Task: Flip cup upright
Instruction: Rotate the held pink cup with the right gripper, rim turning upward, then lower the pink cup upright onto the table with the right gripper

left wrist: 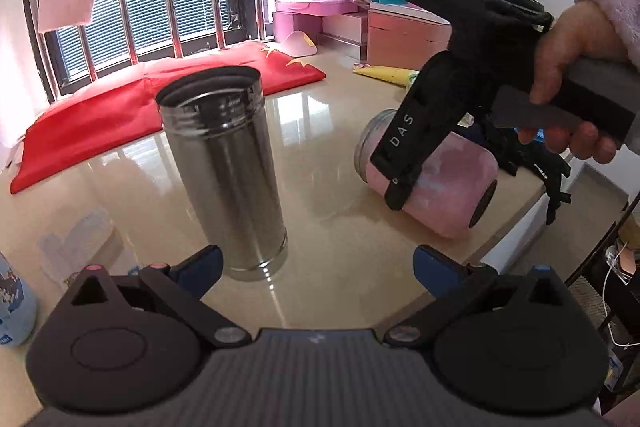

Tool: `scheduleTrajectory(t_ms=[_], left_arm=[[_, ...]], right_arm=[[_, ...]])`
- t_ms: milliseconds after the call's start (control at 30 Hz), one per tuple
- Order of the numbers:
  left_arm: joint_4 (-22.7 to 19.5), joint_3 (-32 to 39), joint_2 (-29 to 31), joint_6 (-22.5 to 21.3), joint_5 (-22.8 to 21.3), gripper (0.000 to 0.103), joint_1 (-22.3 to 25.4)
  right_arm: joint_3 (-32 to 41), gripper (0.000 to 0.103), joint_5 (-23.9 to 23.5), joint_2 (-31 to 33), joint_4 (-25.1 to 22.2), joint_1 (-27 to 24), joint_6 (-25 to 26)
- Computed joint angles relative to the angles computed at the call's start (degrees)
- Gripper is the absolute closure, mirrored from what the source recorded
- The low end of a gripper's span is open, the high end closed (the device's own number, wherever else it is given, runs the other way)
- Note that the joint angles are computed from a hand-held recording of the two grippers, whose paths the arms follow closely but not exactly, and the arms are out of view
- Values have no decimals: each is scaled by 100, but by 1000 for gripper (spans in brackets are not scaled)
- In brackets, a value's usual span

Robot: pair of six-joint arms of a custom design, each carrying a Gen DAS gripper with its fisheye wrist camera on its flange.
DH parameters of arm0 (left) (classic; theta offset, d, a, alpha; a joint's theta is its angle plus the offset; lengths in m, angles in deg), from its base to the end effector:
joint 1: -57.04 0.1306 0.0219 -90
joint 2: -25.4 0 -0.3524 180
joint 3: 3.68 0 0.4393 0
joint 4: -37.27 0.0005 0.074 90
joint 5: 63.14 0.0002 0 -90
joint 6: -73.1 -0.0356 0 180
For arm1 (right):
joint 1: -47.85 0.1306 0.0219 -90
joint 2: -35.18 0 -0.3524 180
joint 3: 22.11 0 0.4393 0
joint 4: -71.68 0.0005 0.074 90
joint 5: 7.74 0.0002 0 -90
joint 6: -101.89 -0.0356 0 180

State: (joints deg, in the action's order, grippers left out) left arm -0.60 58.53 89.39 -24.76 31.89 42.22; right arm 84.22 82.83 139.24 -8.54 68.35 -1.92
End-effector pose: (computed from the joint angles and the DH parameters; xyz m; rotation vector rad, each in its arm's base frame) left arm 0.3767 -0.1034 0.3637 0.4911 2.2110 -0.1639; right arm 0.5334 0.1985 0.3826 -0.1698 2.9318 0.0775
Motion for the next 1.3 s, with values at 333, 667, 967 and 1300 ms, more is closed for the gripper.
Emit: scheduleTrajectory(t_ms=[333,667,967,1300], left_arm=[[142,-120,-59,-71,329,0,92],[358,-261,-73,-159,568,0,142],[596,-385,-150,-18,719,0,217],[1088,-551,-221,220,457,0,122]], right_arm=[[811,4,-91,554,-295,23,480],[52,19,-198,-25,536,-53,856],[-2884,20,-465,-2450,3848,-43,665],[-4120,20,291,-3120,6203,191,894]])
